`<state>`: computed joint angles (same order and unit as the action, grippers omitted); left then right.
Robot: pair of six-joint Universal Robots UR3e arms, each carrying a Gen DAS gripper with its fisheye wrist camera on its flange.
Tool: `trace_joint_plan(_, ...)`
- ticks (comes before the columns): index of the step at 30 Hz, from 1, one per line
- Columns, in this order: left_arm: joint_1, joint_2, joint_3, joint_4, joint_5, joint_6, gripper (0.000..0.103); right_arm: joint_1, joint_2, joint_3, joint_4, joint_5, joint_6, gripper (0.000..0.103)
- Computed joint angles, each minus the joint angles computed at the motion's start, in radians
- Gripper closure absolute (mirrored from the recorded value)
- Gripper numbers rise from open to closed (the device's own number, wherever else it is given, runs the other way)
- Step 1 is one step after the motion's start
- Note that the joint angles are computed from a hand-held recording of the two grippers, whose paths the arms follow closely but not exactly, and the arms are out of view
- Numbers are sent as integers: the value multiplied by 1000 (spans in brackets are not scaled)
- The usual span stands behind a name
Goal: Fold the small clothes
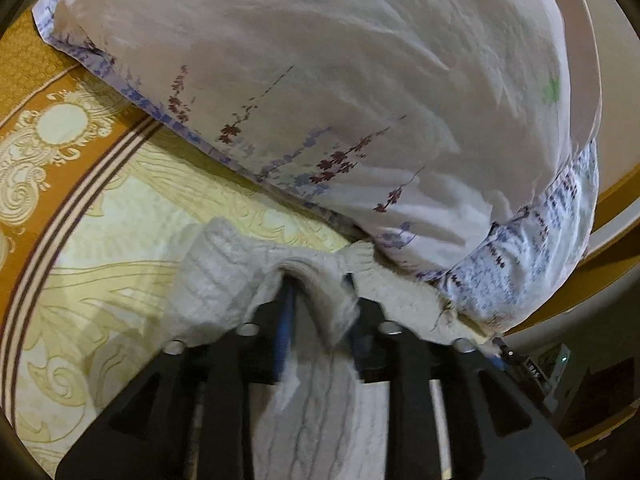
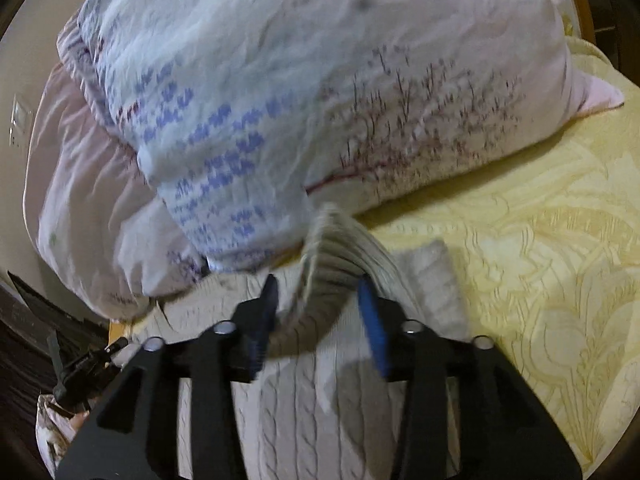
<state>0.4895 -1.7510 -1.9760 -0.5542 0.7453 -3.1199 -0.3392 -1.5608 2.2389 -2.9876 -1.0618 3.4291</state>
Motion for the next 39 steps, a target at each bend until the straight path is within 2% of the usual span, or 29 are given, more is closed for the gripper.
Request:
trace_joint_plan(4, 17, 49, -25, 10, -12, 7, 59, -51, -111, 63, 37, 28, -31, 54)
trace_joint_plan(6, 33, 117, -62, -5, 11, 61, 59, -97, -212, 121, 89, 44, -78, 55)
trace_joint_plan(11, 98, 325, -196, -115, 67, 266, 59, -281, -601, 280, 438, 103, -311, 61)
trace_joint_plan(12, 119, 374, -230, -146, 73, 313, 60, -324, -694, 303, 555, 117, -371, 61)
trace_joint_plan(14, 152, 452, -281, -207, 83, 389, 60, -368, -792, 333, 674, 137, -436, 61)
trace_joint_plan(16, 174, 505, -318, -239, 88, 440, 60, -369, -842, 363, 717, 134, -462, 61)
trace_joint_plan(18, 181, 551, -356, -259, 102, 471, 60, -343, -851, 386, 701, 111, -460, 70)
trace_joint_plan(21, 188, 586, -393, -262, 118, 489, 65, -256, -788, 412, 567, 42, -408, 82)
trace_joint_plan(23, 194, 599, -408, -271, 115, 493, 79, -220, -776, 411, 519, 11, -376, 87)
trace_joint_plan(24, 203, 605, -413, -290, 104, 505, 84, -225, -799, 410, 537, 14, -378, 89)
trace_joint_plan(25, 208, 605, -411, -313, 99, 519, 94, -231, -829, 408, 559, 19, -379, 90)
trace_joint_plan(30, 239, 647, -412, -401, 74, 577, 95, -282, -1055, 377, 771, 67, -414, 96)
trace_joint_plan(32, 284, 691, -401, -509, 43, 640, 96, -330, -1181, 349, 930, 107, -459, 96)
trace_joint_plan(34, 331, 738, -396, -611, 23, 709, 96, -317, -1228, 339, 962, 81, -461, 96)
trace_joint_plan(36, 377, 768, -398, -687, 14, 772, 96, -238, -1151, 362, 841, -19, -406, 96)
trace_joint_plan(39, 381, 729, -412, -660, 21, 768, 96, -136, -960, 401, 641, -138, -318, 96)
